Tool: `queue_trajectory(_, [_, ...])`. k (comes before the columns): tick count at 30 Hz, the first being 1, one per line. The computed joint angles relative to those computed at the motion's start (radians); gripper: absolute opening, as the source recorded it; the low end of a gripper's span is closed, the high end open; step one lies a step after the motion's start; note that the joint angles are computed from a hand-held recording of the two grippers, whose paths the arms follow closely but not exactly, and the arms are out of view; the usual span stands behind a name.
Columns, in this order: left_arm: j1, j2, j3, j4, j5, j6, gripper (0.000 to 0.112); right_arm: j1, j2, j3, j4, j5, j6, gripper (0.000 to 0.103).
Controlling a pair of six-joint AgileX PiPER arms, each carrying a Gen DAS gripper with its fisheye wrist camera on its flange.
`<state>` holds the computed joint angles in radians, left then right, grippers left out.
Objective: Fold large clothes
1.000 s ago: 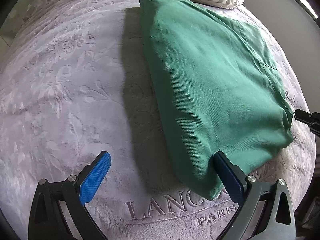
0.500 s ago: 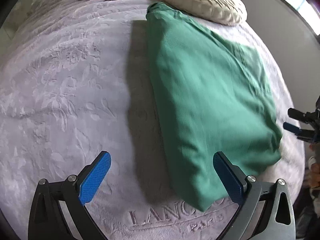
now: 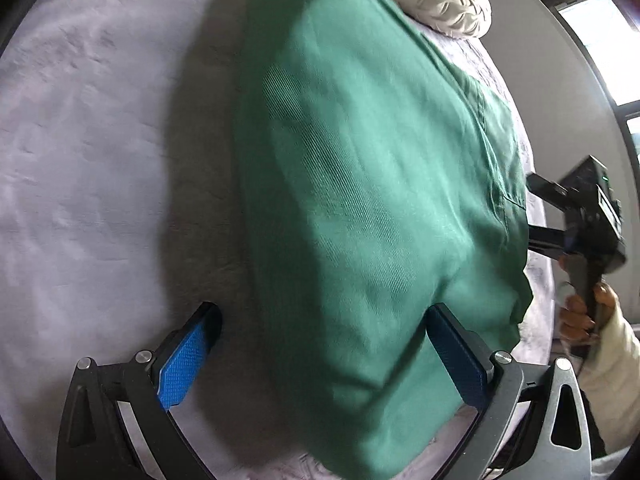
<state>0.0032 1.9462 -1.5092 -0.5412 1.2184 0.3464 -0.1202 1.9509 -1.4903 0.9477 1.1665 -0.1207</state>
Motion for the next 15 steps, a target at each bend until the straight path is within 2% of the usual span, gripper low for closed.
queue_trajectory(4, [-0.016,0.038,-0.014,-0.047,-0.022,-0.003,0.103,0.016,0.122,-0.106,0.083,0.040,-0.047,0.083])
queue_trajectory(9, [-0.042,0.061,-0.037,-0.039,-0.040,-0.015,0.103,0.055,0.239,-0.230,0.112,0.034,-0.026,0.084])
queue_trajectory(10, [-0.044,0.052,-0.033,-0.035,-0.045,-0.011,0.096,0.058,0.240,-0.217,0.121,0.014,-0.016,0.083])
queue_trajectory(11, [-0.046,0.038,-0.024,-0.040,-0.050,0.010,0.077,0.061,0.233,-0.198,0.126,-0.006,-0.006,0.079])
queue_trajectory(12, [-0.053,0.017,-0.015,-0.026,-0.058,0.022,0.074,0.063,0.225,-0.184,0.124,-0.023,0.012,0.056])
queue_trajectory(13, [-0.057,-0.002,-0.003,-0.018,-0.068,0.033,0.064,0.061,0.224,-0.171,0.144,-0.024,0.006,0.032])
queue_trajectory(14, [-0.056,-0.023,0.008,-0.020,-0.072,0.051,0.055,0.060,0.211,-0.141,0.176,-0.037,-0.016,0.028])
queue_trajectory(15, [-0.049,-0.040,0.012,-0.029,-0.065,0.062,0.052,0.063,0.190,-0.119,0.193,-0.052,-0.036,0.024])
